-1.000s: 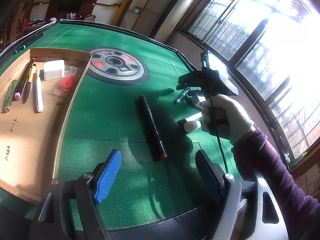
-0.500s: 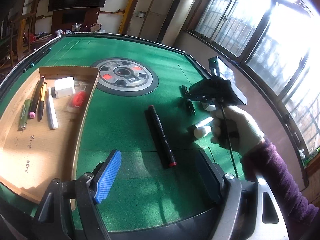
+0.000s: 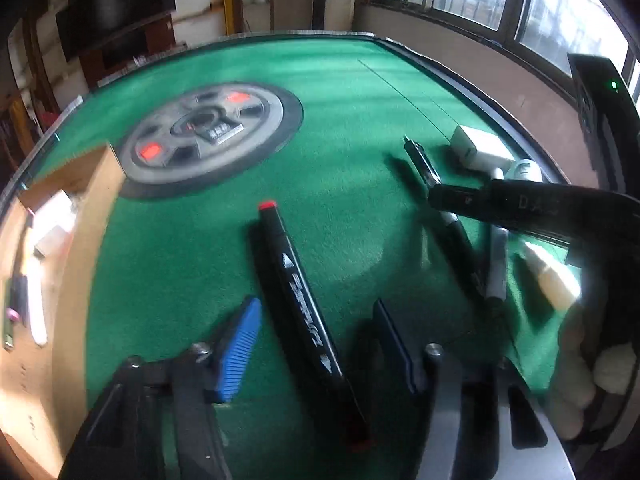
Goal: Organize rigid objects
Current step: 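Grasp the red-capped black marker with the left tool while the right tool lifts the pen, then lower the marker into the box with the left tool while the right tool releases the pen there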
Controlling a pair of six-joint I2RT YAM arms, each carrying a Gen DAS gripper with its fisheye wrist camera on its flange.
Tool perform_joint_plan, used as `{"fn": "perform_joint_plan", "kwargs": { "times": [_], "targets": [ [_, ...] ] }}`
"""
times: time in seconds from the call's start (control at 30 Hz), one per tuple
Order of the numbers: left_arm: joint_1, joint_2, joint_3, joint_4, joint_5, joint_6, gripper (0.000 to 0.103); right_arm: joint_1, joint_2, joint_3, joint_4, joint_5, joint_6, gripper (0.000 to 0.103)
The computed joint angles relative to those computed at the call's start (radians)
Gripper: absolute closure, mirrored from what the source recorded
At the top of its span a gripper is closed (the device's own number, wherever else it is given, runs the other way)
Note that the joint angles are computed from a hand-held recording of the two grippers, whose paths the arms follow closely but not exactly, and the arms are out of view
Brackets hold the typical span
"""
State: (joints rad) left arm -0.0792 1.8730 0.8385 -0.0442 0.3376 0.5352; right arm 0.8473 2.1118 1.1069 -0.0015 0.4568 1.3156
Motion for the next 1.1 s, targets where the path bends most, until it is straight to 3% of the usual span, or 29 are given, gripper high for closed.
{"fn": "perform_joint_plan", "kwargs": {
  "times": [0.07,0.2,0.43,0.57,0.63,0.73,0.83,0.97,1.1],
  "targets": [
    [0.002,-0.001,0.013,-0.022,0.016,-0.012,0.089,0.000,0.004,0.003,0.004,0.006,-0.003,0.092],
    [0.040,0.012,0.057,-0.093,0.069,-0.025,0.089,0.022,0.009,0.002,-0.005,0.032,-0.002,0.092],
    [0.291,-0.044,0.147,-0.362,0.350,0.069,0.089,0.037,0.035,0.047,-0.053,0.057,-0.017,0.092],
    [0.474,-0.029,0.268,-0.554,0.461,0.194,0.089,0.028,-0.013,-0.100,0.214,0.018,-0.009,0.093],
    [0.556,0.001,0.343,-0.612,0.487,0.230,0.089,0.044,-0.037,-0.126,0.278,0.026,-0.013,0.092],
    [0.651,0.083,0.454,-0.621,0.485,0.223,0.089,0.065,-0.047,-0.108,0.332,0.000,-0.029,0.092],
    [0.708,0.209,0.590,-0.637,0.444,0.183,0.089,0.079,-0.022,-0.013,0.303,-0.039,-0.063,0.092],
    [0.720,0.338,0.707,-0.594,0.357,0.126,0.089,0.096,0.064,0.208,0.177,-0.091,-0.124,0.092],
    [0.713,0.453,0.851,-0.642,0.315,0.095,0.089,0.107,0.211,0.508,0.003,-0.148,-0.184,0.092]
  ]
}}
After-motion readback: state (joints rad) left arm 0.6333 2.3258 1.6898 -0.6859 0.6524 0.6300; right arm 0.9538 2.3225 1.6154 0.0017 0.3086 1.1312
